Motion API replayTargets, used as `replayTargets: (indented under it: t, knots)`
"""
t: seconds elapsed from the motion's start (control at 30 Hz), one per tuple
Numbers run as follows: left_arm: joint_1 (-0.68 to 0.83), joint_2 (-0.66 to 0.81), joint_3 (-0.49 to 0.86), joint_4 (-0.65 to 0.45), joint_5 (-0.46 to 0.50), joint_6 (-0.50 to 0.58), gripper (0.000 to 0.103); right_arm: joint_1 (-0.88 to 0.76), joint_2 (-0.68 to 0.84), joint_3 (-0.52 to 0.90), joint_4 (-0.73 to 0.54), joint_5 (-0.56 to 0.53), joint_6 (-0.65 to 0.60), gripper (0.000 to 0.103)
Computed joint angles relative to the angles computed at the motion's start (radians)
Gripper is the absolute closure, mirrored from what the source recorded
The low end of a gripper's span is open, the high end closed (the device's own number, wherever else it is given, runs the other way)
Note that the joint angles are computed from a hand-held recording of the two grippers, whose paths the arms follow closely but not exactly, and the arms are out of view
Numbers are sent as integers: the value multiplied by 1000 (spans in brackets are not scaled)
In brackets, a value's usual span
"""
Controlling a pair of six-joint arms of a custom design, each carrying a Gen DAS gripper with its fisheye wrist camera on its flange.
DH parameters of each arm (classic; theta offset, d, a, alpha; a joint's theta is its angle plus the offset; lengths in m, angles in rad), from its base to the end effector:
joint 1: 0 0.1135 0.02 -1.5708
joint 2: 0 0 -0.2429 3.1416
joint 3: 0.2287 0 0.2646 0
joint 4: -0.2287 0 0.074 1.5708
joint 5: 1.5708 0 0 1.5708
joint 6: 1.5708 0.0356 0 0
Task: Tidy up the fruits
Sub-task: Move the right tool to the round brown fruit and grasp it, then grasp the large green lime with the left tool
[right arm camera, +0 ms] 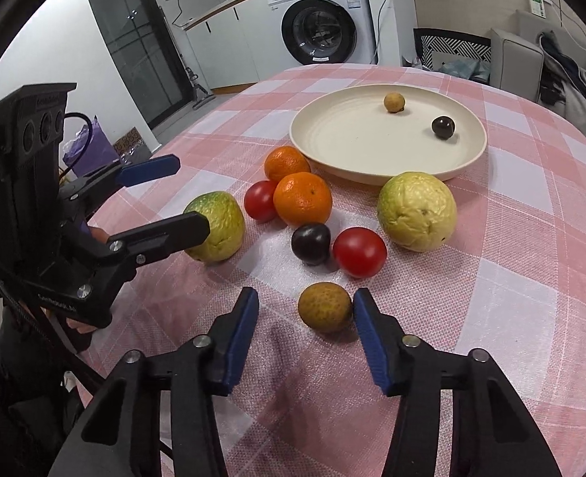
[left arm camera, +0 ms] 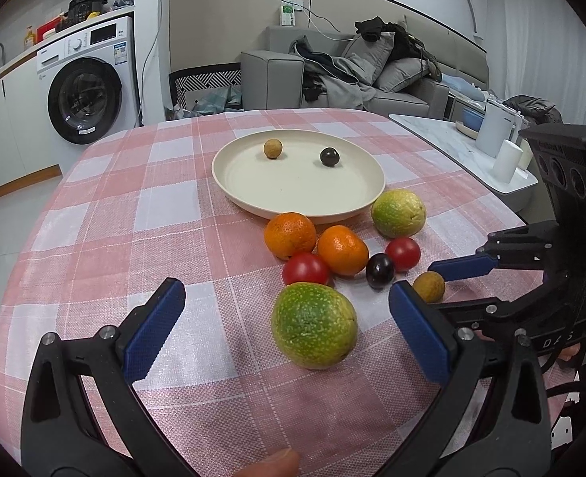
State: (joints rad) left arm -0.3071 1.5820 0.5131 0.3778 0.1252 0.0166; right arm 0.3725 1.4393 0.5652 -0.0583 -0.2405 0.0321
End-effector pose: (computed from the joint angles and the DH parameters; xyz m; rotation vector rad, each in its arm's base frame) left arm 0.2689 -0.0899 0.0896 0.4322 2.2310 -0.2956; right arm 0.2430 0.1041 0.1079 -0.5269 2.4709 0.4665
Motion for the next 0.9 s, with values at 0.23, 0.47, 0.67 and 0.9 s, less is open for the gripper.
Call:
replayTargets:
  t: [0.23,0.47,0.67,0.9]
  knots:
    - [1,5,3,0,1,0,1,-7,-13,-6,-19,3,-14,57]
    - [1,8,4,1,2,0,1,18,3,1,-25,36,-20,62]
    - [1,9,5,0,2,1,1,28,8,-1,-16,75,-14,74]
    - [1,14,4,6,1,0,1,41,-14,-15,1,94,-16,74]
